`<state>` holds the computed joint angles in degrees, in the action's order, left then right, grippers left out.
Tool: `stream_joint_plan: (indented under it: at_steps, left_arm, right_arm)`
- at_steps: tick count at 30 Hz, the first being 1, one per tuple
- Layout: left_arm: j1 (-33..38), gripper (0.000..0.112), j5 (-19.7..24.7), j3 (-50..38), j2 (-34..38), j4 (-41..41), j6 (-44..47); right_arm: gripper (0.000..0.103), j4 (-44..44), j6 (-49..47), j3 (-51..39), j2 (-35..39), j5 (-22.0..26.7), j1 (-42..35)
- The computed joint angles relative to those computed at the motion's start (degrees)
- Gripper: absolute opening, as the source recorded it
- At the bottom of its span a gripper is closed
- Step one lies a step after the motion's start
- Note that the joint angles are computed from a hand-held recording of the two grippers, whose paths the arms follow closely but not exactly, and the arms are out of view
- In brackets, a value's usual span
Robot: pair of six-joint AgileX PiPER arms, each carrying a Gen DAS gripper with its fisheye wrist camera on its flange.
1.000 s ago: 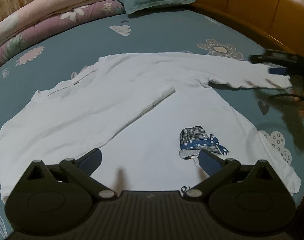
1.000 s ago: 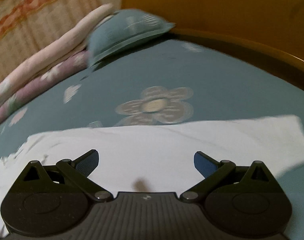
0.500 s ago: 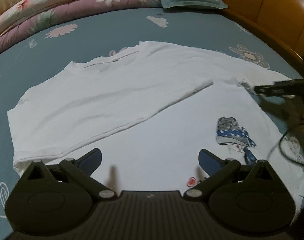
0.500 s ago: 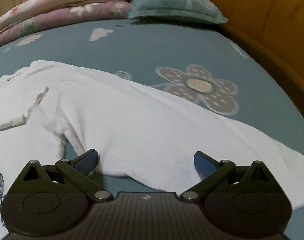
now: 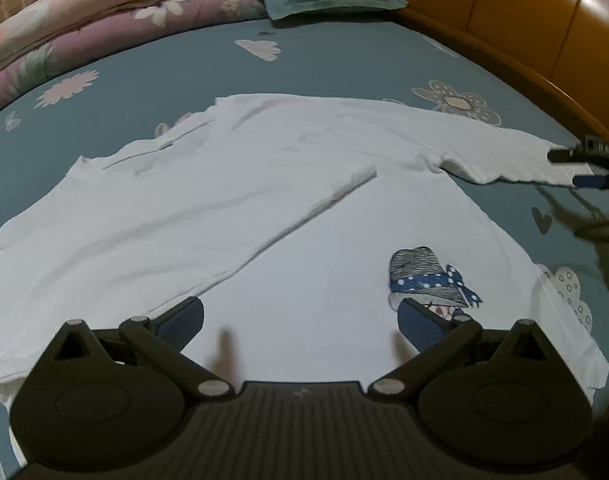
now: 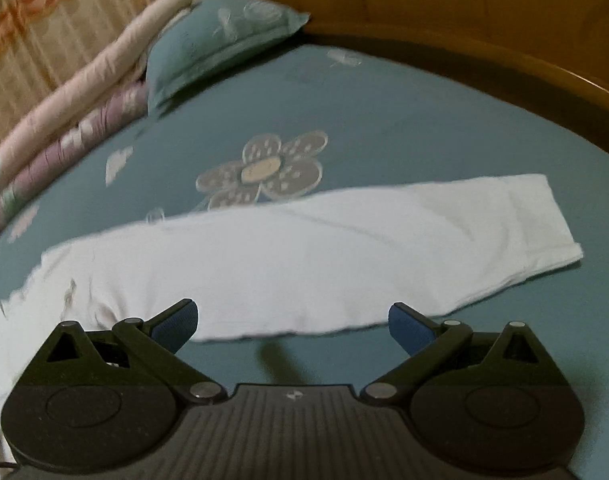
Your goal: Fold clothes
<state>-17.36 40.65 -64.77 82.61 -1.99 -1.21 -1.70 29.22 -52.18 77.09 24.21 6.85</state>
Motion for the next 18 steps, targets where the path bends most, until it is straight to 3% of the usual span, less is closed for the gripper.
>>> stream_joint_plan:
  at_steps: [5, 11, 14, 18]
  left_arm:
    - [-1.0, 0.102, 0.54, 0.07, -0.71, 2.01, -2.31]
    - [-0.8, 0.102, 1.56, 1.29, -1.88, 4.35, -6.03]
    - [-0.28, 0.102, 1.91, 1.86, -2.2, 4.72, -6.69]
    - [1.06, 0.102, 1.73, 3.13, -2.76, 4.14, -6.54]
  right_arm:
    - [0.103, 16.42, -16.19, -8.1, 7.61, -3.11, 0.42]
    - [0.103, 24.33, -27.48, -30.61, 25.7, 0.45, 6.77]
    - [0.103, 20.2, -27.14, -44.01, 36.03, 4.7, 9.59]
    - [0.103, 12.01, -22.49, -52.51, 43.8, 8.85, 11.79]
